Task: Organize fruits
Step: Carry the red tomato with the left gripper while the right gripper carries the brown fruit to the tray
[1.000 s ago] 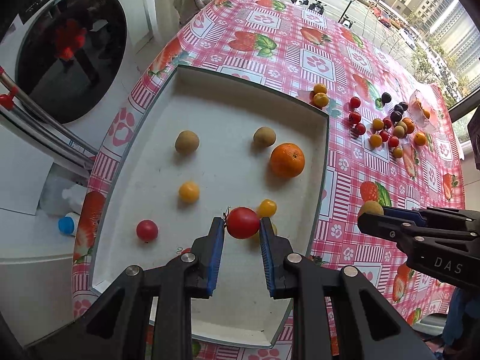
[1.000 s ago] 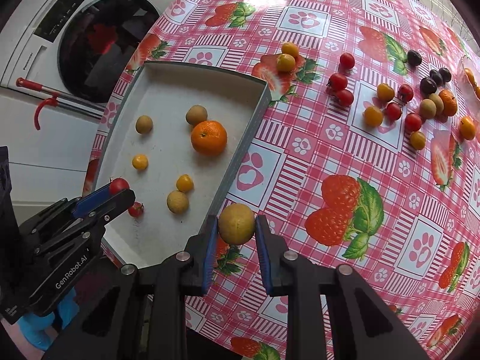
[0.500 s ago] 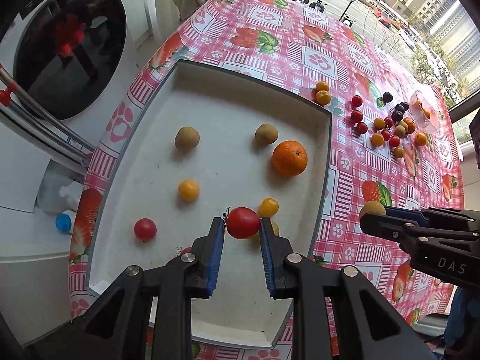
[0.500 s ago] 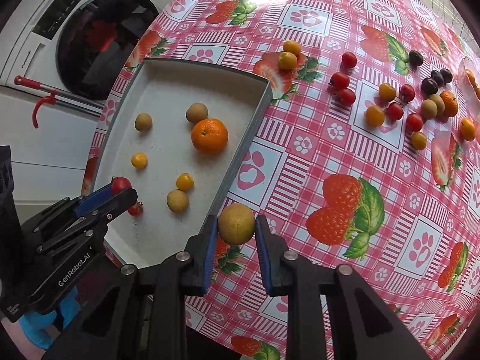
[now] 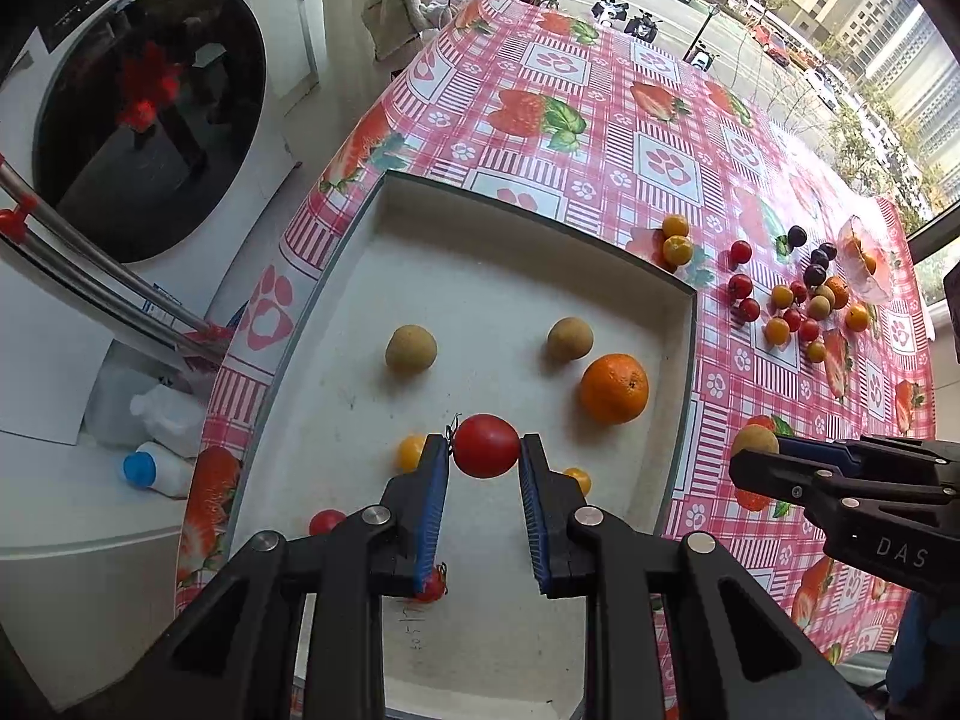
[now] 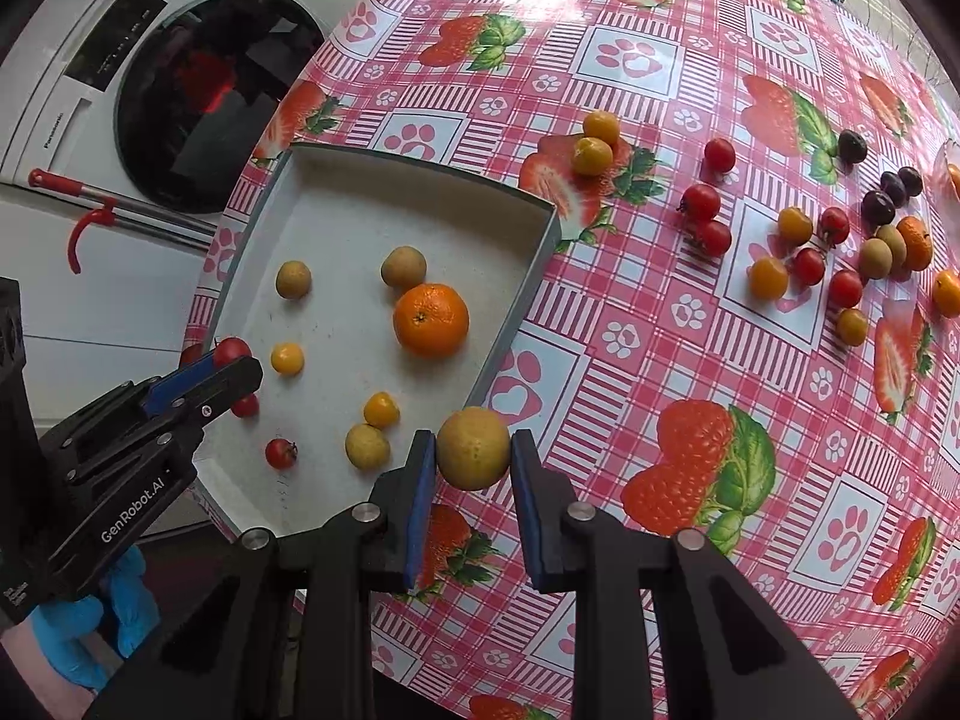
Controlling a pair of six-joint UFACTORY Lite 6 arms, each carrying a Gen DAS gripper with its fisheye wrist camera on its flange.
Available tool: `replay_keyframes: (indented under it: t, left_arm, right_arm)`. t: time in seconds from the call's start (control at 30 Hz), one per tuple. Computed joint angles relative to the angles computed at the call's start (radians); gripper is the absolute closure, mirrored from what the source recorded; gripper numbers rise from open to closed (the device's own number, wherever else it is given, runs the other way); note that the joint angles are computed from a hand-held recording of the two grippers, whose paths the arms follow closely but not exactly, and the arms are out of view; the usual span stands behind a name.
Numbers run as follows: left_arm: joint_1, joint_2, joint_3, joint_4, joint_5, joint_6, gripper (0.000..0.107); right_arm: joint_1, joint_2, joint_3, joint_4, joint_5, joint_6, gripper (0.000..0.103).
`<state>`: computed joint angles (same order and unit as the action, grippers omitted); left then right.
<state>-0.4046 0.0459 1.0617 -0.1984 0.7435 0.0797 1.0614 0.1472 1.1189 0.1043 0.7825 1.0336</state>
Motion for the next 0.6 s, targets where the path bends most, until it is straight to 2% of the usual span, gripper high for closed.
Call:
replay_keyframes:
  t: [0.6]
  left_arm:
    - [-0.022, 0.332, 0.300, 0.059, -0.034, -0.008, 0.081]
  right_arm:
    - [-0.104, 0.231, 0.202, 0.034, -0.036, -0.163, 0.076]
